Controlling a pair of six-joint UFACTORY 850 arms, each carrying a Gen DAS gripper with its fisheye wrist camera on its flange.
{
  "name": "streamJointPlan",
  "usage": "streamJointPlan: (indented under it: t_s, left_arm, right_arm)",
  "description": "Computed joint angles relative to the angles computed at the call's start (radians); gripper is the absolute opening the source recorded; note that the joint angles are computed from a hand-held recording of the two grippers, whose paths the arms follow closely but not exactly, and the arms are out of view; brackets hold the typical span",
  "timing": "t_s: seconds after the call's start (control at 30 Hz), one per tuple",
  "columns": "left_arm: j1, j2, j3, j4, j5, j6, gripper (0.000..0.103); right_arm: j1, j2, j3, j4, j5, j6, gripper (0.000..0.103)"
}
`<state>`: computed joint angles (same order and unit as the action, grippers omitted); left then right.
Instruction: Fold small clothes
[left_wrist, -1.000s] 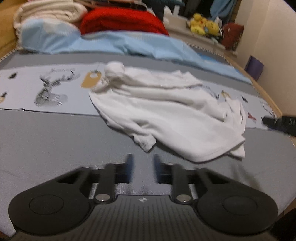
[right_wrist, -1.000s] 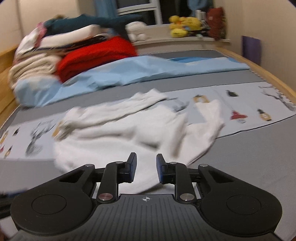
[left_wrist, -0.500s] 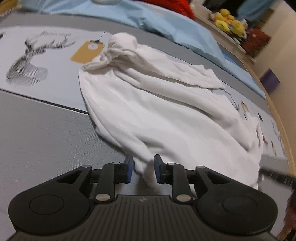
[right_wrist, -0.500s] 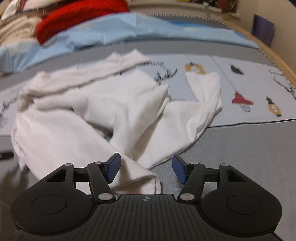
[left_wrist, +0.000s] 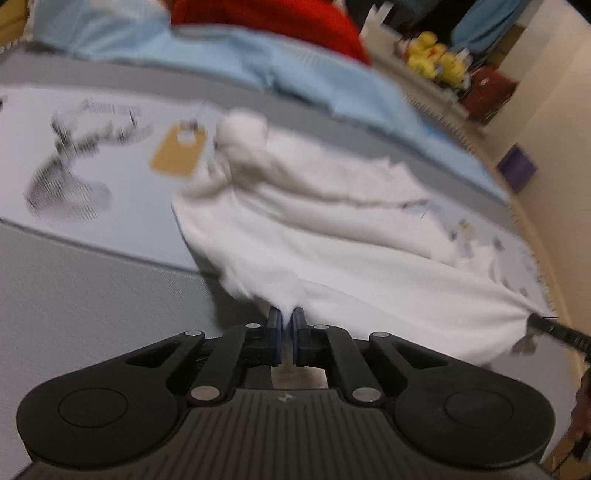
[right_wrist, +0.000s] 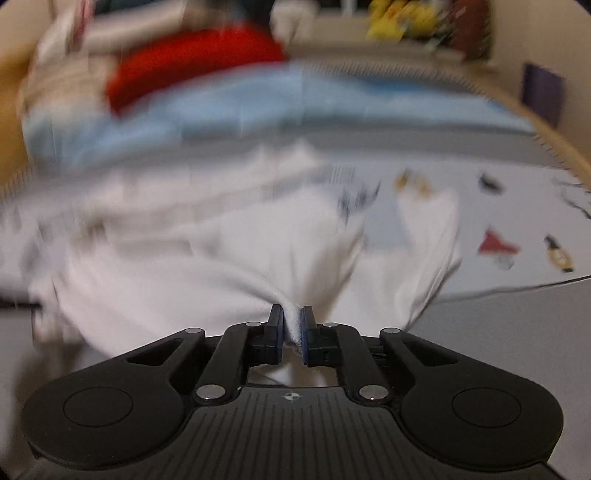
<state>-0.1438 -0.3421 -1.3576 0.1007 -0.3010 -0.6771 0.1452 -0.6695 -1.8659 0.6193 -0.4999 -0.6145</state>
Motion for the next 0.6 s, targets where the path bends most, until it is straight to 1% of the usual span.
streamJointPlan:
  t_s: [0.03,0.07,0.1,0.13,0.17,0.2,0.23,0.27,0.33,0.37,0.43,0.47,0.5,0.53,0.57,0.6]
  left_arm:
    - [0.010,0.039,0.030,-0.044,0.009,0.060,0.004]
    - [0.023,0.082,0.061,-0.116,0.010,0.152,0.004]
    - [0.036,0.126,0.092,-0.185,0.003,0.243,0.004]
    - [0.050,0.164,0.116,-0.253,-0.017,0.335,0.004]
    - [0.061,0.202,0.141,-0.303,-0.049,0.414,0.004]
    - [0.076,0.238,0.167,-0.363,-0.089,0.502,0.004]
    - [0.092,0.268,0.190,-0.426,-0.137,0.589,0.004]
    - [0.103,0.291,0.209,-0.447,-0.197,0.647,0.004]
    - [0.104,0.315,0.237,-0.402,-0.314,0.709,0.004]
    - [0.096,0.312,0.245,-0.382,-0.381,0.737,0.004]
    - [0.058,0.297,0.246,-0.301,-0.460,0.765,0.005]
    - [0.028,0.290,0.241,-0.271,-0.470,0.805,0.005]
    - [0.017,0.282,0.236,-0.279,-0.475,0.841,0.006]
    - [0.010,0.276,0.228,-0.288,-0.474,0.866,0.006]
    - [0.004,0.274,0.222,-0.278,-0.454,0.861,0.007]
    - [0.002,0.272,0.216,-0.264,-0.437,0.839,0.010]
  right_arm:
    - [-0.013,0.035,0.036,0.087,0.016,-0.066,0.009]
    - [-0.024,0.072,0.074,0.156,0.025,-0.134,0.009]
    - [-0.035,0.103,0.108,0.211,0.018,-0.205,0.009]
    - [-0.047,0.123,0.126,0.241,-0.012,-0.258,0.009]
    - [-0.063,0.142,0.144,0.277,-0.076,-0.330,0.009]
    - [-0.076,0.152,0.152,0.279,-0.142,-0.381,0.009]
    - [-0.084,0.166,0.169,0.256,-0.197,-0.429,0.009]
    - [-0.086,0.173,0.179,0.202,-0.267,-0.449,0.009]
    - [-0.083,0.170,0.185,0.064,-0.420,-0.461,0.009]
    - [-0.073,0.163,0.187,-0.033,-0.505,-0.462,0.009]
    - [-0.047,0.162,0.209,-0.181,-0.594,-0.486,0.011]
    - [-0.038,0.168,0.221,-0.223,-0.603,-0.495,0.012]
    - [-0.036,0.168,0.220,-0.237,-0.605,-0.492,0.014]
    - [-0.040,0.160,0.204,-0.223,-0.604,-0.475,0.016]
    - [-0.049,0.153,0.182,-0.190,-0.586,-0.444,0.018]
    - [-0.059,0.143,0.156,-0.151,-0.556,-0.401,0.023]
